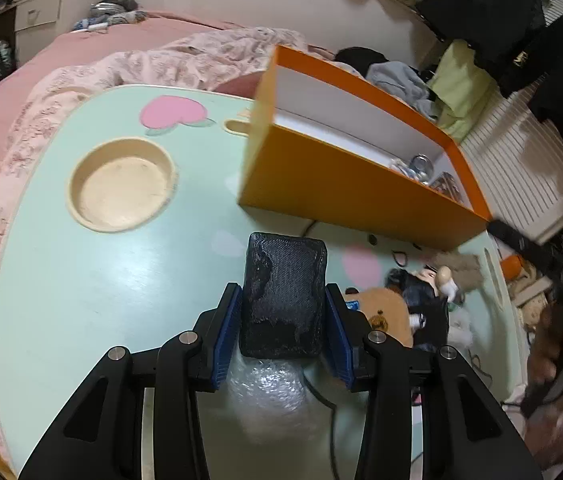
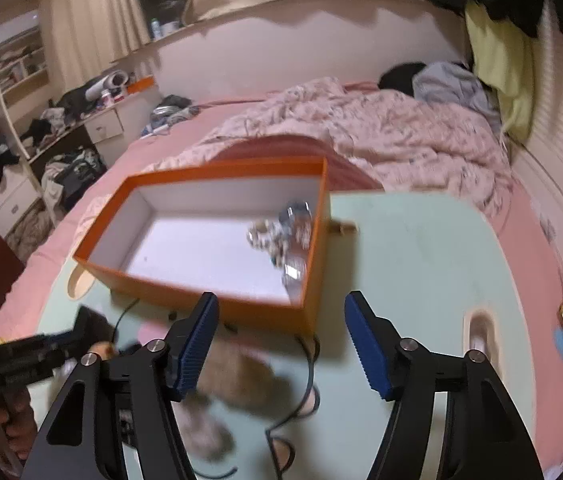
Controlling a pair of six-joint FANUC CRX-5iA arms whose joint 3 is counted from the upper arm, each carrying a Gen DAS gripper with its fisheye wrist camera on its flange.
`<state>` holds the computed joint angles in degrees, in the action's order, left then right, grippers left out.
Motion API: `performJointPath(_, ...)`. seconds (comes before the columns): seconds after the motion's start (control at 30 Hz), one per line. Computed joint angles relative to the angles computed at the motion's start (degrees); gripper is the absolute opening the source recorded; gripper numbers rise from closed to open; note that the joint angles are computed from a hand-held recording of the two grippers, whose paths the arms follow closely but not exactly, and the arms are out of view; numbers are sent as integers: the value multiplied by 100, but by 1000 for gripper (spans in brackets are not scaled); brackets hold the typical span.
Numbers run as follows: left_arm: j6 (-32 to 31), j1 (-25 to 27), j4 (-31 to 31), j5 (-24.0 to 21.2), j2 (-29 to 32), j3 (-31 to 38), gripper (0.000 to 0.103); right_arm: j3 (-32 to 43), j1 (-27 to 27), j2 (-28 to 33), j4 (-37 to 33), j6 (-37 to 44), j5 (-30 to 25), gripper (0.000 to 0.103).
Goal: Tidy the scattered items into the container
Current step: 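Lift black pouch out and set it on table with left tool, then grasp bead bracelet in box and lift it out with right tool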
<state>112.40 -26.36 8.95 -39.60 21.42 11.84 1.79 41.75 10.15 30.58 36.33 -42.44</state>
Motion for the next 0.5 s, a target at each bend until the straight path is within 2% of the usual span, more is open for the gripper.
performJointPath(0.07, -113, -37, 49, 1, 28, 33, 43, 305, -73, 156, -183, 393, -79, 49)
performJointPath(0.13, -156, -81, -1, -71, 93, 154, 43, 854, -173, 420, -615, 997, -344, 41)
performJointPath(0.33, -346, -39, 248, 10, 110, 100, 44, 2575, -258, 1363, -1536, 2887, -1489, 38)
performJointPath(0.43, -377, -18, 303, 146, 48, -8, 50, 3432, -191, 1996, -1390, 3388, -2300, 19)
performJointPath(0.5, -352, -19, 273, 257, -27, -99, 53, 3919, -173, 2383, -1285, 3560, -2777, 19)
